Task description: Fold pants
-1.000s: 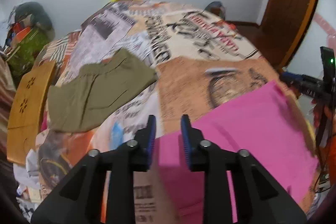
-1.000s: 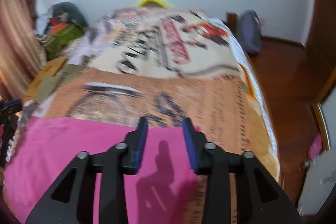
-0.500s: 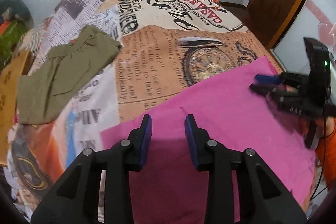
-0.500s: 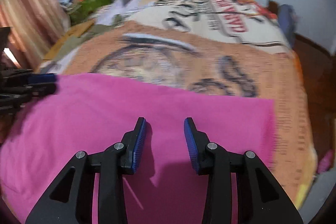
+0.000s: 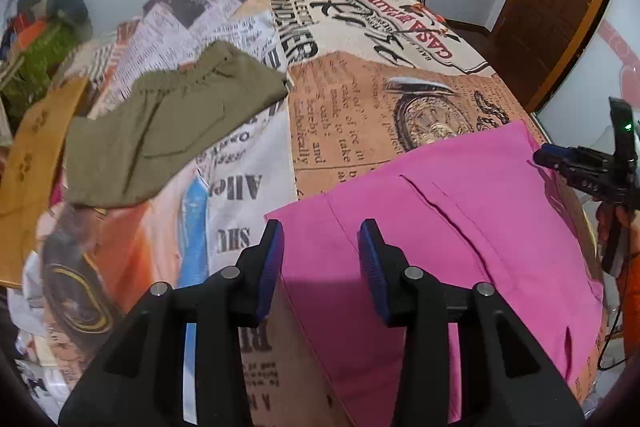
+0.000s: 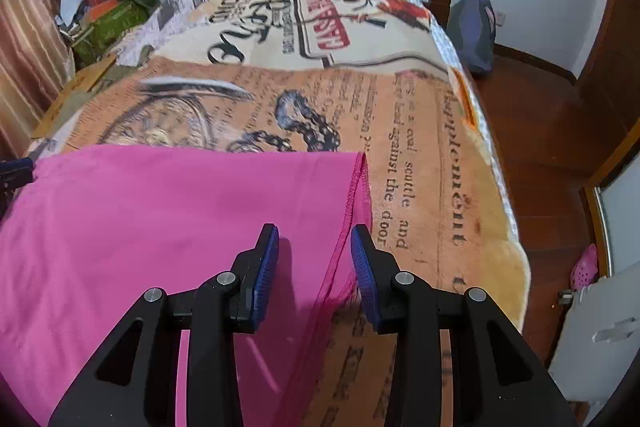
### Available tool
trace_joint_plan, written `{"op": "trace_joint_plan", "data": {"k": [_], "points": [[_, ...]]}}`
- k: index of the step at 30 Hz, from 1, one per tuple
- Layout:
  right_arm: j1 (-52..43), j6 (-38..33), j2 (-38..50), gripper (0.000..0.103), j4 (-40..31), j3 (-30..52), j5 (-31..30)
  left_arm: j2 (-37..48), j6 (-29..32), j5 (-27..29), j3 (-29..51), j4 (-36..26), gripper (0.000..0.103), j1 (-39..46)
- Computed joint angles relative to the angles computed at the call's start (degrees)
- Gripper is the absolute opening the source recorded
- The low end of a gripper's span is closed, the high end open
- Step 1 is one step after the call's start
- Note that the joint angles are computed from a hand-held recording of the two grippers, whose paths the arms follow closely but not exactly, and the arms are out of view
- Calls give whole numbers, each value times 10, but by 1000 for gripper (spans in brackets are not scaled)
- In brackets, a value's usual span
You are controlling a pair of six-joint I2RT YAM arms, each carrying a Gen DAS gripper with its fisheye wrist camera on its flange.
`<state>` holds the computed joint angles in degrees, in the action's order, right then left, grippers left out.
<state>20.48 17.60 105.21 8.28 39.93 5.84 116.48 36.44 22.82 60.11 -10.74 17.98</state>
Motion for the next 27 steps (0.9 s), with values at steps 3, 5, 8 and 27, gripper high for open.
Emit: {"op": "trace_joint_plan", "data": {"k": [3,5,8,27], "points": [[18,11,-62,34,-11,-24,13,-50,1,15,-30,3,41,7],[38,18,-115,34,-29,-40,31,-81,0,27,-44,-3,41,14],[66,30,-179,34,-56,-50,53,-141,5,40,-76,-9,41,28],[353,161,-318,47,-132,-75,232,-346,171,157,-202,-214,66,196]]}}
